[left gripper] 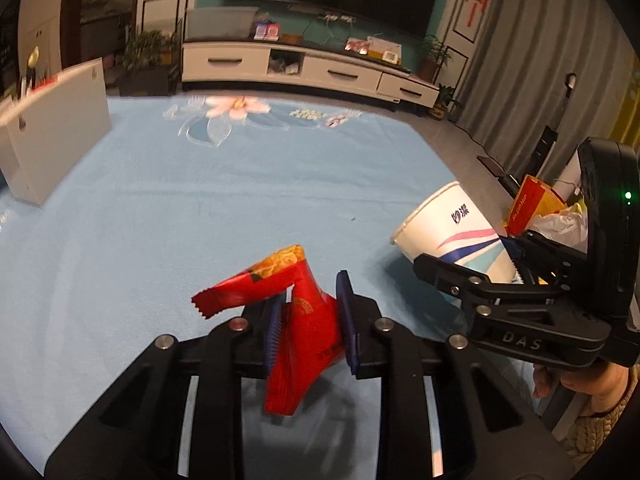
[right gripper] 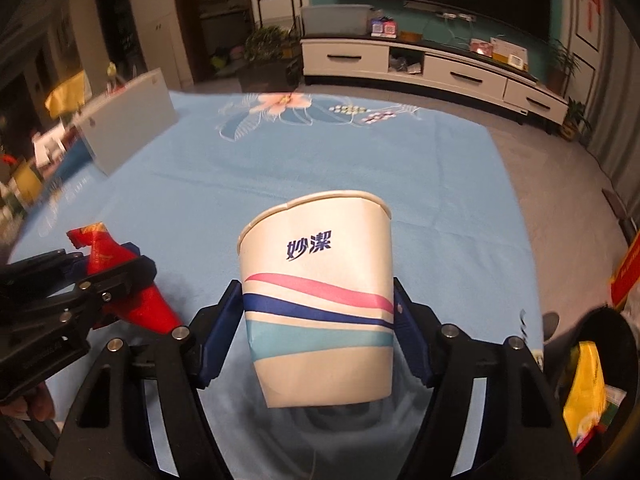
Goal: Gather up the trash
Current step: 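Grasp the red wrapper with left tool while right tool grasps the white paper cup, then carry the red wrapper and white cup over the black bin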
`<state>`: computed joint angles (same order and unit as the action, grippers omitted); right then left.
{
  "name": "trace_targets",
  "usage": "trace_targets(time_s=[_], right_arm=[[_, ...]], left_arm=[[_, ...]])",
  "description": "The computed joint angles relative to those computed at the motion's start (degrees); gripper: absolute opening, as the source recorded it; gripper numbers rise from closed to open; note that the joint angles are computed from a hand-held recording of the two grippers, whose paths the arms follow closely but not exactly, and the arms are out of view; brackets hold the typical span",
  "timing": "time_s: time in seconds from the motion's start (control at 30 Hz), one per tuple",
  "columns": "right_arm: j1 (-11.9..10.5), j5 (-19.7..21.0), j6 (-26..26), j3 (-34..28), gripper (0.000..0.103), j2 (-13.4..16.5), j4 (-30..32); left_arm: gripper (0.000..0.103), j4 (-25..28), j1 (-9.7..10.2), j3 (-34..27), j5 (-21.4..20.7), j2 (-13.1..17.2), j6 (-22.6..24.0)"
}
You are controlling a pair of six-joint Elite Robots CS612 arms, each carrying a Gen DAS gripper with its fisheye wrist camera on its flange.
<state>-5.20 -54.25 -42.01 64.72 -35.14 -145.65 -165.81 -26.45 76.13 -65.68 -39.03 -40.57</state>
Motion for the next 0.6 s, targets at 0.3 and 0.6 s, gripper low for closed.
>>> trace_targets(time_s=[0.3, 0.6], right_arm=[[-3.14, 4.16, 3.70, 6.64, 0.071, -4.23, -4.03], [-6.56, 7.09, 7.67, 11.21, 0.071, -6.93, -7.66]], left_arm=[[0.027, -2.11, -2.63, 1.19, 3.49, -1.96, 4.74], [0.028, -3.32, -4.97, 0.90, 4.69, -2.79, 9.00]])
